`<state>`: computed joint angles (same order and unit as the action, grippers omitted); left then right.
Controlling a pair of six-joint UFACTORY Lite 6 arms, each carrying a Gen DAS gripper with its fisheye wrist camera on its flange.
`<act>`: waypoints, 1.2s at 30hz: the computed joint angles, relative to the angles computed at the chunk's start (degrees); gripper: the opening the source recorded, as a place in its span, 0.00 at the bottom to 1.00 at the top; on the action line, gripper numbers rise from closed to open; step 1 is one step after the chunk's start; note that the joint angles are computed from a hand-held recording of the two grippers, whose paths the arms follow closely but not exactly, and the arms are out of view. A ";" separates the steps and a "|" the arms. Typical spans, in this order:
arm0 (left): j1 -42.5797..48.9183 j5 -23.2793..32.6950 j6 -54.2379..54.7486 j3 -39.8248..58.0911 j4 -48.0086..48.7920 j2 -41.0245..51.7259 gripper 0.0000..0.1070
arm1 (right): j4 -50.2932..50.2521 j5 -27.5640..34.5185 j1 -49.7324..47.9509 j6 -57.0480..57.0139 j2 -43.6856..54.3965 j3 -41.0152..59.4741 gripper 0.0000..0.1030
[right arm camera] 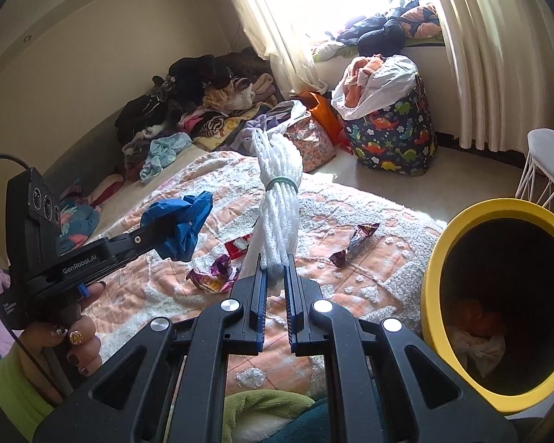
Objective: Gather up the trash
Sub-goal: 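Carry the blue glove and white rope over the yellow bin with both grippers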
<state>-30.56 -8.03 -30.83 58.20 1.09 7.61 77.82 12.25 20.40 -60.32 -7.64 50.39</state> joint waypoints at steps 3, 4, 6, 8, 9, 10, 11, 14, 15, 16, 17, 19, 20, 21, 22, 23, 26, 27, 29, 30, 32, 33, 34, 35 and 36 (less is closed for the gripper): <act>-1.17 0.55 4.38 1.14 -4.29 0.72 0.05 | -1.17 0.44 -1.33 1.03 -1.37 -0.49 0.09; -1.60 0.74 5.65 1.64 -5.53 1.02 0.05 | -1.40 0.48 -1.65 1.31 -1.87 -0.73 0.09; -2.45 1.13 9.02 2.67 -8.76 1.69 0.05 | -1.68 0.82 -2.47 1.66 -2.81 -1.23 0.09; -3.31 1.31 12.89 3.47 -12.45 2.22 0.05 | -2.21 1.41 -3.56 2.14 -3.11 -1.11 0.09; -3.62 1.48 13.91 3.99 -13.37 2.59 0.05 | -2.46 1.52 -4.01 2.32 -3.42 -1.21 0.09; -4.01 1.61 15.91 4.48 -15.32 2.95 0.05 | -2.72 1.42 -4.30 2.55 -3.63 -1.28 0.09; -4.36 1.79 17.77 4.95 -17.15 3.25 0.05 | -2.55 1.56 -4.94 2.16 -3.64 -1.28 0.09; -5.61 2.25 25.55 6.71 -24.86 4.49 0.05 | -2.58 1.80 -6.58 2.02 -4.17 -1.67 0.09; -5.96 2.47 27.21 7.36 -26.51 4.96 0.05 | -2.20 2.04 -7.22 1.56 -4.41 -1.91 0.09; -6.34 2.64 29.40 7.99 -28.66 5.41 0.05 | -1.96 2.31 -7.97 1.30 -4.60 -2.03 0.09; -6.70 2.58 31.65 8.42 -30.85 5.80 0.05 | -1.68 1.99 -8.04 1.39 -4.65 -2.13 0.09; -7.42 2.84 36.06 9.69 -35.05 6.76 0.05 | -0.41 2.82 -9.67 0.27 -4.85 -2.41 0.09; -7.77 2.88 38.10 10.26 -37.02 7.18 0.05 | 0.62 3.41 -10.78 -0.85 -4.96 -2.60 0.09; -8.06 2.97 38.83 10.76 -37.66 7.56 0.05 | 1.21 4.06 -11.86 -1.50 -4.97 -2.62 0.09; -8.37 3.01 39.83 11.23 -38.51 8.00 0.05 | 1.65 4.61 -12.82 -1.89 -5.09 -2.70 0.09; -8.78 3.07 42.78 11.82 -41.38 8.48 0.05 | 2.28 4.94 -13.58 -2.51 -5.26 -2.89 0.09; -9.95 3.02 49.65 13.24 -48.13 9.74 0.05 | 3.86 5.68 -15.96 -4.44 -5.22 -2.91 0.09; -10.24 3.05 50.53 13.69 -49.02 10.16 0.05 | 3.94 5.82 -16.63 -4.69 -5.21 -2.85 0.09; -10.62 3.22 51.13 14.64 -49.57 11.07 0.05 | 4.25 6.05 -17.89 -5.34 -5.11 -2.84 0.09; -10.88 3.26 52.12 15.06 -50.54 11.49 0.05 | 4.27 5.82 -18.16 -5.42 -5.16 -2.98 0.09; -11.29 3.57 54.40 15.91 -52.69 12.20 0.05 | 4.20 5.66 -19.17 -5.74 -5.12 -3.14 0.09; -11.50 3.72 55.74 16.35 -53.89 12.61 0.05 | 4.28 5.30 -19.37 -5.91 -5.33 -3.46 0.09; -11.69 3.86 58.00 16.93 -55.99 13.10 0.05 | 4.19 4.95 -19.66 -6.00 -5.33 -3.61 0.09; -11.83 4.06 59.34 17.61 -57.22 13.66 0.05 | 3.73 4.45 -19.78 -5.58 -5.13 -3.50 0.09; -12.04 4.19 59.50 18.11 -57.29 14.08 0.05 | 3.69 4.32 -20.20 -5.65 -5.16 -3.70 0.09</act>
<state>-42.60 -3.84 28.68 76.31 -56.20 21.69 81.51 16.57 0.21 -65.97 -12.80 46.68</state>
